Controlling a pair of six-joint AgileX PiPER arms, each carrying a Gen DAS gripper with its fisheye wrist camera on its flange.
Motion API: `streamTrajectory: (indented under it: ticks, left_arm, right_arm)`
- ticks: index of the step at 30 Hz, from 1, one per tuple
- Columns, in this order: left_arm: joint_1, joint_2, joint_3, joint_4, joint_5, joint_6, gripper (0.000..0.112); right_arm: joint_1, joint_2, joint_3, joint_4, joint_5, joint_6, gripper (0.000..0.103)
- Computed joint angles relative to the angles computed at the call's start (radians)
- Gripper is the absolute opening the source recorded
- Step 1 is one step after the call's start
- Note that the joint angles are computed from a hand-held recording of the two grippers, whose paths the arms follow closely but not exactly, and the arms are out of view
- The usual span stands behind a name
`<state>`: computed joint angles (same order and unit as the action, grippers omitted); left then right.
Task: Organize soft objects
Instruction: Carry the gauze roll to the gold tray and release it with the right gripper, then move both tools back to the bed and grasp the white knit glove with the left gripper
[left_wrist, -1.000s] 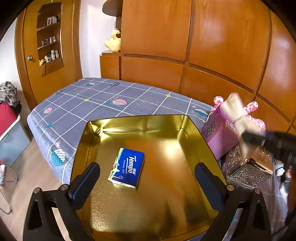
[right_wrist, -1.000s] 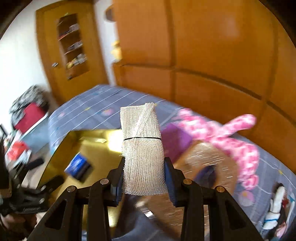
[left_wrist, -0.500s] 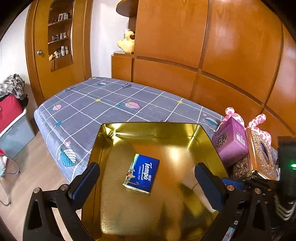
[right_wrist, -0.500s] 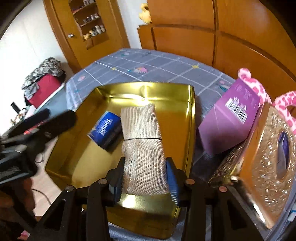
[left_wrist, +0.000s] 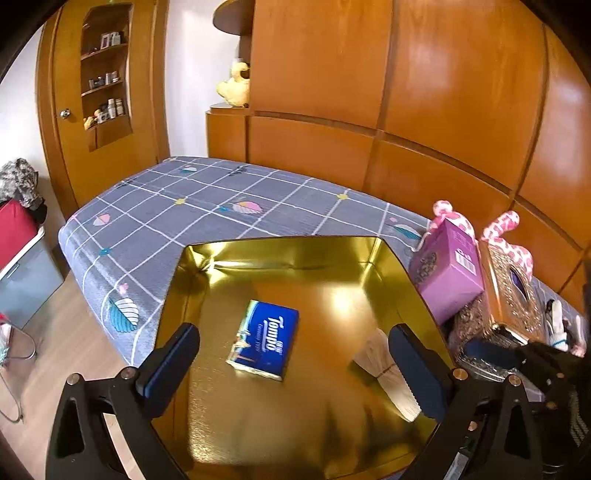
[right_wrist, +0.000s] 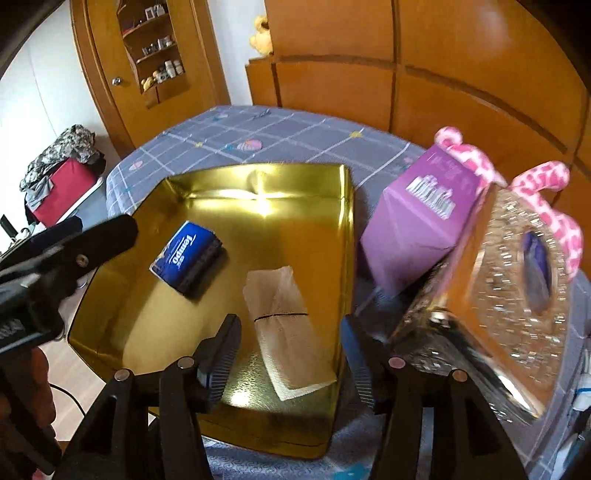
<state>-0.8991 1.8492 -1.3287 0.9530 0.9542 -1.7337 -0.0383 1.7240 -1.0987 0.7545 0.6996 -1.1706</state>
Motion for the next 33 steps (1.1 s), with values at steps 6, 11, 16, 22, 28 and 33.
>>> streamTrajectory:
  ticks: [6,11,16,22,28,33]
  left_arm:
    - [-0.033,0.023,-0.033,0.014,0.010,0.033,0.103]
    - [-0.047,0.033,-0.046,0.017,-0.001,0.048,0.103]
    - [-0.063,0.045,-0.063,0.020,0.001,0.061,0.103]
    - [-0.080,0.067,-0.086,0.020,-0.016,0.078,0.103]
    - [-0.096,0.102,-0.132,0.000,-0.042,0.142,0.103]
    - [-0.125,0.137,-0.194,-0.002,-0.043,0.199,0.103]
  right_arm:
    - [-0.039,-0.094,0.084,0.069,-0.076,-0.088,0.068]
    - [-0.097,-0.144,0.114,0.124,-0.084,-0.141,0.070]
    - [-0.186,-0.165,0.113,0.173,-0.060,-0.194,0.073]
    - [-0.296,-0.160,0.089,0.217,-0.028,-0.227,0.073]
    - [-0.431,-0.121,0.038,0.240,0.000,-0.235,0.073]
    - [-0.559,-0.037,-0.070,0.193,0.012,-0.167,0.073]
